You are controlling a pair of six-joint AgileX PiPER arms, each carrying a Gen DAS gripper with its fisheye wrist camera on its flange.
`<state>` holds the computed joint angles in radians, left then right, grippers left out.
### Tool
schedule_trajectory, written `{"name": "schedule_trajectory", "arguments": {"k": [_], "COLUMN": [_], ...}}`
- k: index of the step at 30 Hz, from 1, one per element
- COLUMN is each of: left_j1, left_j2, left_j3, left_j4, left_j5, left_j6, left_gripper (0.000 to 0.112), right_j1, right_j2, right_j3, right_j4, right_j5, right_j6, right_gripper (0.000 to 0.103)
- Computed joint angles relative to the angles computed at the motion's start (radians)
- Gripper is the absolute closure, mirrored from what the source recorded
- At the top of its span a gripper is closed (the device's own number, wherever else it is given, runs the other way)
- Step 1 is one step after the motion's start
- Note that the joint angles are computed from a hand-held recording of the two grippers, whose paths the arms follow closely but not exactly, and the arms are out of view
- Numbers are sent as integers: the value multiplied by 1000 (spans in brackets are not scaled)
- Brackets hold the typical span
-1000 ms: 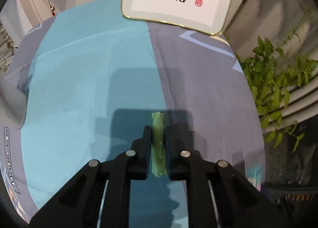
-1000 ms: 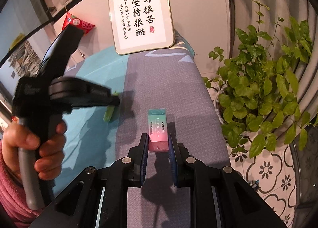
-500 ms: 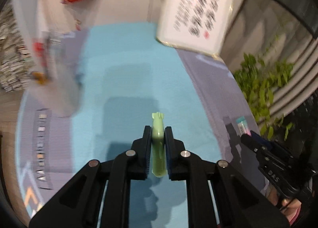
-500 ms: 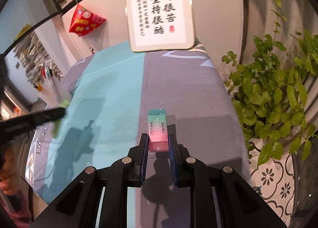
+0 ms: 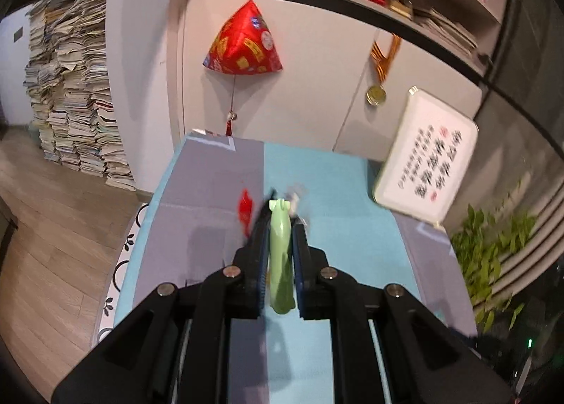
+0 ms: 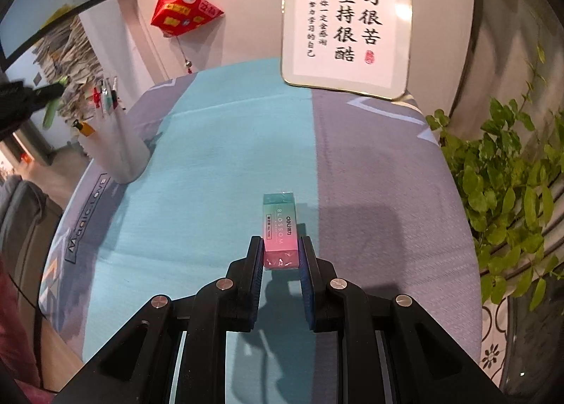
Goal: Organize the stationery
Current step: 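Carry the green highlighter into the cup and open the left tool, then carry the pink eraser over the cup and open the right tool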
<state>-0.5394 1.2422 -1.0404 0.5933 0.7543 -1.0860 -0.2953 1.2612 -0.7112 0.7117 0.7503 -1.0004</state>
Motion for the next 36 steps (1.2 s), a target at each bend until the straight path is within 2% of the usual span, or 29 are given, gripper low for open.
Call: {"name": "schedule_trajectory", "arguments": {"k": [4, 7, 13, 21, 28, 32, 36], "left_j1": [76, 103, 174, 175, 165, 153, 146], "left_j2": [53, 71, 81, 80, 24, -1, -37], "left_j3": [-2, 25, 82, 100, 148, 165, 192], "left_j4": [-27, 12, -56, -70, -66, -62, -63], "left_j5": [-93, -134, -237, -246, -246, -241, -240], "left_j6": [45, 7, 57, 96, 79, 81, 73], "left_gripper": [101, 101, 101, 101, 101, 93, 92], "right_j1": [42, 55, 78, 133, 151, 175, 202], "right_j2": [-15, -22, -25, -22, -26, -28, -34], "right_j3": [-4, -5, -10, 1, -2, -6, -9], "right_j4": [-46, -64, -101, -120, -129, -139, -152], "right_j5": [-23, -32, -47, -65, -70, -71, -72], "right_j6": [67, 92, 135, 166, 187, 202, 223], "right_gripper": [83, 83, 83, 83, 83, 83, 83]}}
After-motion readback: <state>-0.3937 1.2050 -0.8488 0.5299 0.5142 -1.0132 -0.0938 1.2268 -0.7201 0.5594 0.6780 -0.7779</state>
